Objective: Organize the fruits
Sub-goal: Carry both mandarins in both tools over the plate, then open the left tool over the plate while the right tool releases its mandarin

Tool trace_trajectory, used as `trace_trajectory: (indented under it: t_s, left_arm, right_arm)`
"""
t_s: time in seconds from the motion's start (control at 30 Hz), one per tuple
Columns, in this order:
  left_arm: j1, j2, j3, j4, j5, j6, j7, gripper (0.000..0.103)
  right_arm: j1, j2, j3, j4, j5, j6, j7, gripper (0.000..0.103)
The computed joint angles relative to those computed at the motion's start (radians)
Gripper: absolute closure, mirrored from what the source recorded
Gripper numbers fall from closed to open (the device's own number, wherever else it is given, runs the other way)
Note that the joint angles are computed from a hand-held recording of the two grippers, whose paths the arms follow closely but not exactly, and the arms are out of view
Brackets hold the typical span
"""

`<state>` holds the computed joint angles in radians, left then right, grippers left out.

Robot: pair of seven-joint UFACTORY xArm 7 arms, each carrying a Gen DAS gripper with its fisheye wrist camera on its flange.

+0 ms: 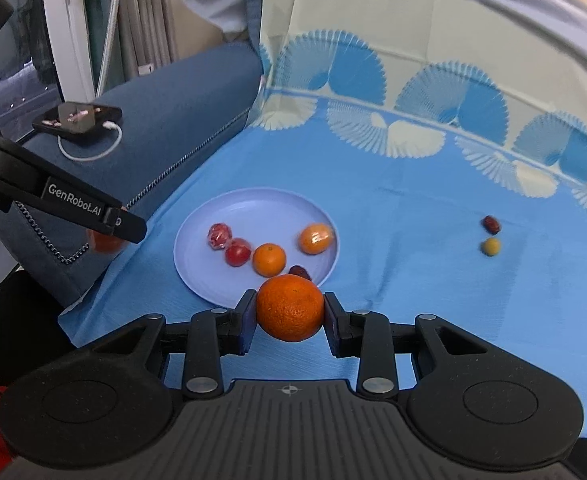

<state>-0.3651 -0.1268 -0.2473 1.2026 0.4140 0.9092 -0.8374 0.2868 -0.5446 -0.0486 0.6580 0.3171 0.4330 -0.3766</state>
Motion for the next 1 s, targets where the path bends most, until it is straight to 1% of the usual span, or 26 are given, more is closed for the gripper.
trace_trajectory:
  t_s: [0.17, 0.33, 0.57, 0.7, 0.77, 0.87, 0.9, 0.93, 0.97, 1.0]
  left_arm:
    - [0.009, 0.075, 0.024, 0.058, 0.001, 0.008, 0.031, 0.063]
    - [0.006, 0.169, 0.057, 0.133, 0.016, 0.002, 0.050, 0.063]
    - [-0.016, 0.298, 0.109, 0.244, 0.037, -0.033, 0.091, 0.063]
    - [-0.030, 0.364, 0.135, 0.298, 0.052, -0.050, 0.119, 0.063]
    - [-0.040, 0.401, 0.148, 0.332, 0.058, -0.037, 0.132, 0.063]
    - [-0.049, 0.462, 0.164, 0.393, 0.038, -0.006, 0.159, 0.062]
    - [-0.051, 0.481, 0.168, 0.413, 0.029, 0.006, 0.171, 0.062]
    - [-0.055, 0.494, 0.173, 0.428, 0.025, 0.015, 0.178, 0.059]
    - [-0.060, 0.504, 0.179, 0.442, 0.026, 0.023, 0.185, 0.040]
    - [-0.069, 0.505, 0.189, 0.451, 0.039, 0.031, 0.179, 0.012]
  right_arm:
    - [0.022, 0.125, -0.004, 0.077, 0.026, -0.002, -0.022, 0.067]
    - [0.014, 0.262, 0.013, 0.176, 0.063, -0.021, -0.054, 0.067]
    - [-0.027, 0.414, 0.054, 0.287, 0.119, -0.048, -0.105, 0.067]
    - [-0.063, 0.488, 0.083, 0.336, 0.115, -0.042, -0.103, 0.067]
    - [-0.077, 0.518, 0.096, 0.355, 0.119, -0.038, -0.110, 0.067]
    - [-0.097, 0.557, 0.113, 0.382, 0.108, -0.030, -0.109, 0.066]
    - [-0.103, 0.569, 0.119, 0.393, 0.122, -0.024, -0.122, 0.065]
    - [-0.110, 0.579, 0.125, 0.405, 0.146, -0.013, -0.146, 0.065]
    - [-0.117, 0.586, 0.130, 0.418, 0.182, 0.005, -0.184, 0.057]
    - [-0.124, 0.586, 0.135, 0.426, 0.205, 0.019, -0.211, 0.040]
